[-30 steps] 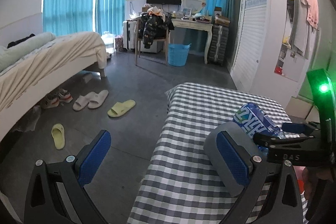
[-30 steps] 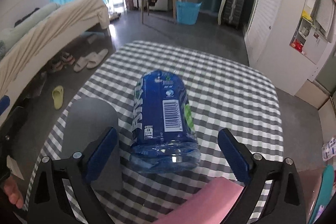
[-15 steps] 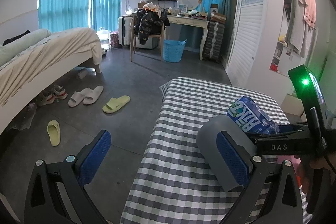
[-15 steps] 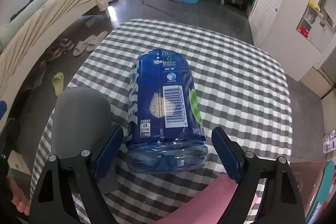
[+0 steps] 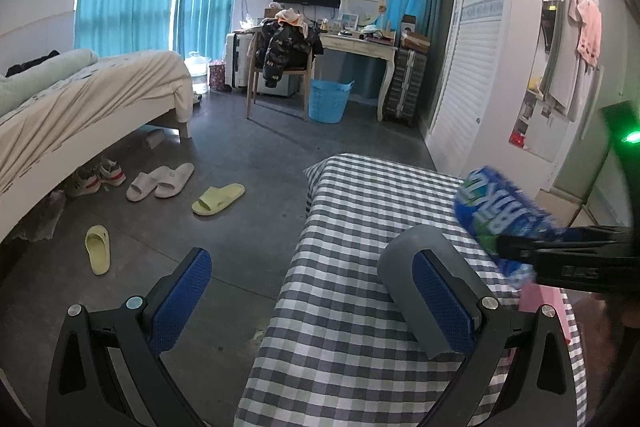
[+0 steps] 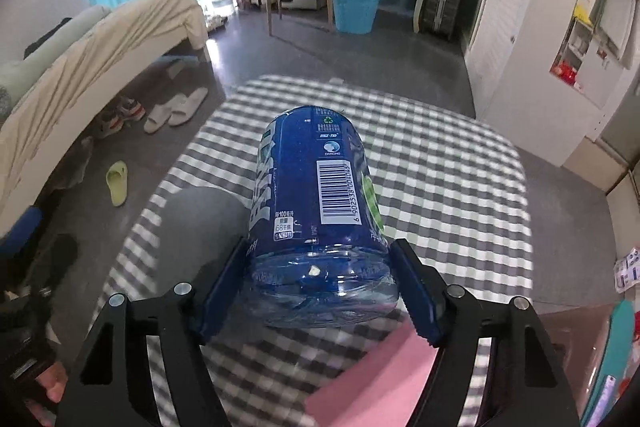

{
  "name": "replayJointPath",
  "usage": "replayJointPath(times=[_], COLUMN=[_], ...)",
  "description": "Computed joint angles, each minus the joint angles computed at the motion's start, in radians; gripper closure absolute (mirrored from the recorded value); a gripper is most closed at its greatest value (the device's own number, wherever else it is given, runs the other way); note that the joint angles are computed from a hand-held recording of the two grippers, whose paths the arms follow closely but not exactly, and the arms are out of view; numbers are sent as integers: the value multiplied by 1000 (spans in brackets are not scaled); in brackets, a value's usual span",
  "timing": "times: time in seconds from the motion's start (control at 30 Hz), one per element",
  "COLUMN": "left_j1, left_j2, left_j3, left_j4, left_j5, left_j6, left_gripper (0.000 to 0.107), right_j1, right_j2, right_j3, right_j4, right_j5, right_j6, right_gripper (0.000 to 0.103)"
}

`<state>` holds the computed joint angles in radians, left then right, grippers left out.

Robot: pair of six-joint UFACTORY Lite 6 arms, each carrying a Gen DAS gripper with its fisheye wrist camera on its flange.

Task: Flip cup upside down
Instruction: 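Lift the bottle with the right gripper, carry it toward the left gripper, release it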

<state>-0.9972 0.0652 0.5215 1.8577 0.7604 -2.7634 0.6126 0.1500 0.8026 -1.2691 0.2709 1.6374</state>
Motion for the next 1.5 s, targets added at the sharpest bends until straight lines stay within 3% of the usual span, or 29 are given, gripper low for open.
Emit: replayJointPath(times=[0.13, 0.27, 0.37, 0.5, 0.67, 0.87, 1.13, 1.37, 1.5], left_j1=[-26, -115, -229, -409, -634, -800, -868, -902, -957], left_j2=[-53, -156, -233, -283, -261, -170, -92, 20, 78], left_j3=[-44, -114, -164, -191, -224, -199, -172, -91, -49], left_j4=[-19, -107, -180, -348, -498, -618, -672, -726, -779], left_j5=[21, 80, 145, 252, 342, 395, 391, 404, 459], left_j6=[4, 35, 47, 88, 16, -29, -51, -34, -30], left_gripper=[4, 4, 4, 4, 4, 4, 4, 4, 4], right_j1=[135, 427, 669, 902, 1080, 1155, 1166, 1239, 1356], right_j2=[-229, -436, -471, -376, -228, -135, -77, -81, -141], right_j3=[-147, -288, -339, -350, -333, -304, -336, -412, -466], right_j4=[109, 224, 291, 325, 346, 367, 309, 202, 224], right_j5=[131, 387, 532, 605, 597, 596, 524, 528, 582], right_j6=[0, 113, 270, 497, 716, 823, 952, 1149, 1244], right_gripper=[31, 31, 31, 31, 31, 31, 30, 29, 12])
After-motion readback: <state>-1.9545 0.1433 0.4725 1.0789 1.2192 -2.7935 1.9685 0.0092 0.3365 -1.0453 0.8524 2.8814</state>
